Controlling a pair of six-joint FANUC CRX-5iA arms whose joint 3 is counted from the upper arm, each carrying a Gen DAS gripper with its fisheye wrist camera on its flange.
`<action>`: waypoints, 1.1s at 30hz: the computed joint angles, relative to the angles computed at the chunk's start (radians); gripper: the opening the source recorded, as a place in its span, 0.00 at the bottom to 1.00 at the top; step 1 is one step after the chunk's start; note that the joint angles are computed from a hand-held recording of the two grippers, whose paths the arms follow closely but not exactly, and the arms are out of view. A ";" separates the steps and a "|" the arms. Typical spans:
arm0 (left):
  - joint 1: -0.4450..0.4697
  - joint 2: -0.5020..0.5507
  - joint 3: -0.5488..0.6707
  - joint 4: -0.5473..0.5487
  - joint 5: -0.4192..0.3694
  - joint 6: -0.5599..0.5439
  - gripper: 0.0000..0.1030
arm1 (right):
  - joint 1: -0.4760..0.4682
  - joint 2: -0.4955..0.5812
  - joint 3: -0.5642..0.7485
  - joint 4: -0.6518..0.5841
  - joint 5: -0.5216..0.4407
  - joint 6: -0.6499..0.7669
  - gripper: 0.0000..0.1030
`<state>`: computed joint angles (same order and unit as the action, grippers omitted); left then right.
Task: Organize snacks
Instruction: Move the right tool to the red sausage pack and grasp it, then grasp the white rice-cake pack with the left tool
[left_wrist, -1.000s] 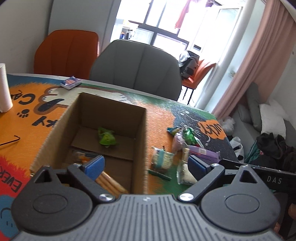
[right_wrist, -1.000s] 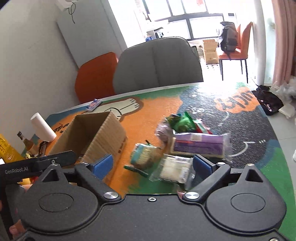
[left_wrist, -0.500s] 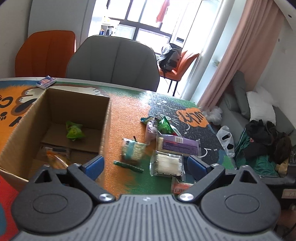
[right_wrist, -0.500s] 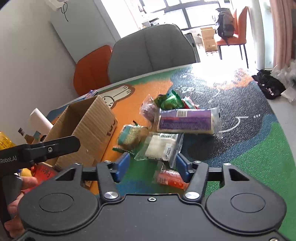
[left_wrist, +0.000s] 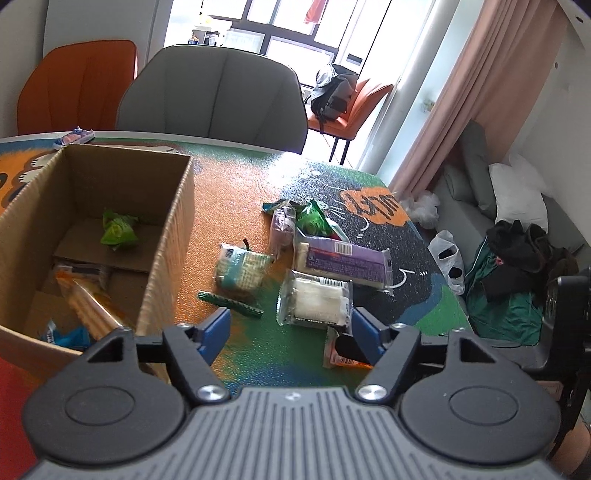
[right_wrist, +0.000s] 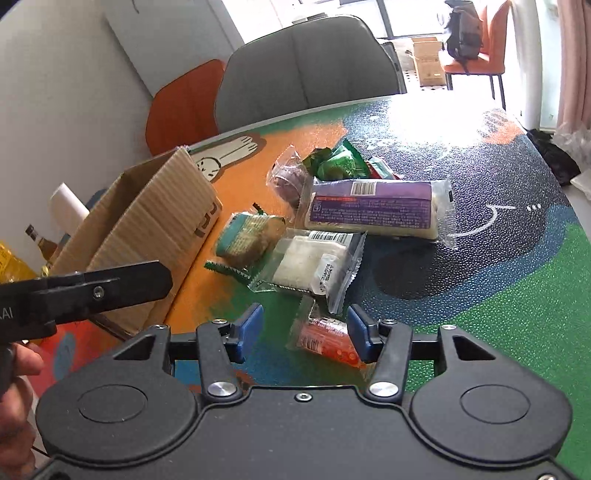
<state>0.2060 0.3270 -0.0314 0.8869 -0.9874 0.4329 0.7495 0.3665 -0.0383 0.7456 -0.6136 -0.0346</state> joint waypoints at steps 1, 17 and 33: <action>-0.002 0.000 -0.002 -0.002 0.004 0.001 0.69 | 0.002 0.006 0.016 -0.029 -0.019 0.031 0.45; -0.034 0.005 -0.013 -0.012 0.007 -0.020 0.69 | 0.020 -0.038 -0.042 -0.044 -0.089 0.030 0.16; -0.110 0.084 0.053 -0.077 0.056 0.063 0.70 | -0.003 -0.080 -0.111 0.009 -0.163 -0.088 0.16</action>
